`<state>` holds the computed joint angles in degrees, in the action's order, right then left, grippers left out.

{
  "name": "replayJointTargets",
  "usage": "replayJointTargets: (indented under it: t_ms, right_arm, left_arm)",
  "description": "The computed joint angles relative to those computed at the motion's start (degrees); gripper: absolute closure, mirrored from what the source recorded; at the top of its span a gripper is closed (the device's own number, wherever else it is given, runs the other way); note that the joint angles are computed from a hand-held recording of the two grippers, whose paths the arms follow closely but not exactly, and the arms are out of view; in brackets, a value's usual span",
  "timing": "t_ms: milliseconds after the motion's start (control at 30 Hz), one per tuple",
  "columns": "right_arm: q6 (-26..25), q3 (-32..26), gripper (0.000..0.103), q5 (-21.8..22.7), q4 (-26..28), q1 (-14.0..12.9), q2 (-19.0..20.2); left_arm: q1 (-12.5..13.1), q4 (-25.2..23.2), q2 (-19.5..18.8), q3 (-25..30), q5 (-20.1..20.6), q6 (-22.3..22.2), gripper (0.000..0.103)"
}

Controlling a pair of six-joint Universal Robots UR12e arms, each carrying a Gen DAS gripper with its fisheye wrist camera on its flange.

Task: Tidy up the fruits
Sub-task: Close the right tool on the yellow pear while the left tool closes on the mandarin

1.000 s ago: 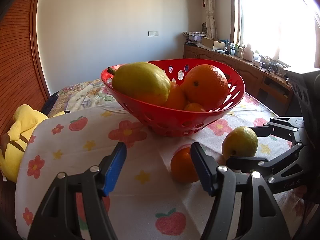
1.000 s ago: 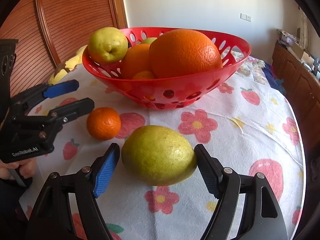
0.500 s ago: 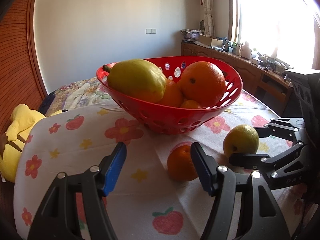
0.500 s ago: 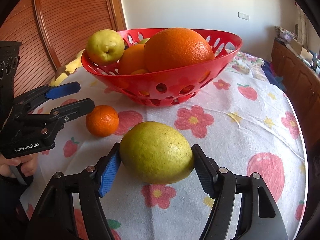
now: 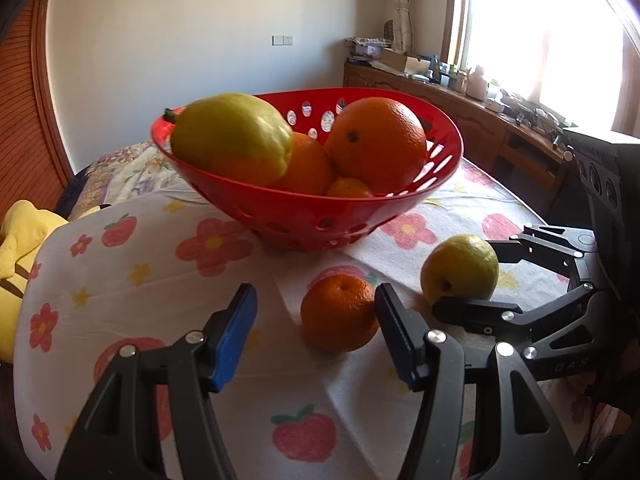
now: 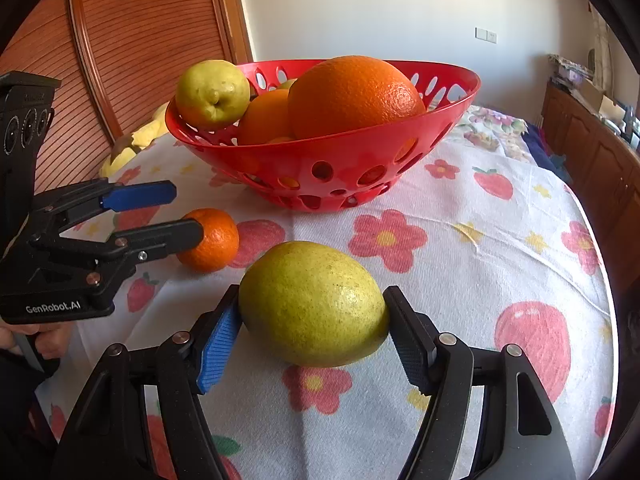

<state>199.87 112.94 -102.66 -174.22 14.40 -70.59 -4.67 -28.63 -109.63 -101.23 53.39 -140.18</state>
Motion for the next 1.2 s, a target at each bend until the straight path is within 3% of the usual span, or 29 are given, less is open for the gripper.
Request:
replayJointTargets:
  t_ms: [667, 767, 867, 1200]
  right_arm:
    - [0.6, 0.2, 0.03, 0.9, -0.2, -0.2, -0.2]
    - [0.7, 0.2, 0.03, 1.1, -0.3, -0.3, -0.2]
    - [0.6, 0.3, 0.03, 1.0, -0.2, -0.3, -0.3]
    - [0.6, 0.2, 0.03, 1.2, -0.2, -0.4, -0.2]
  left_arm:
    - [-0.9, -6.4, 0.4, 0.5, 0.0, 4.8, 0.044]
    - [-0.8, -7.9, 0.3, 0.8, -0.5, 5.4, 0.047]
    - [-0.6, -10.2, 0.5, 0.9, -1.5, 7.0, 0.057]
    - [-0.6, -9.2, 0.9, 0.4, -1.2, 6.7, 0.059]
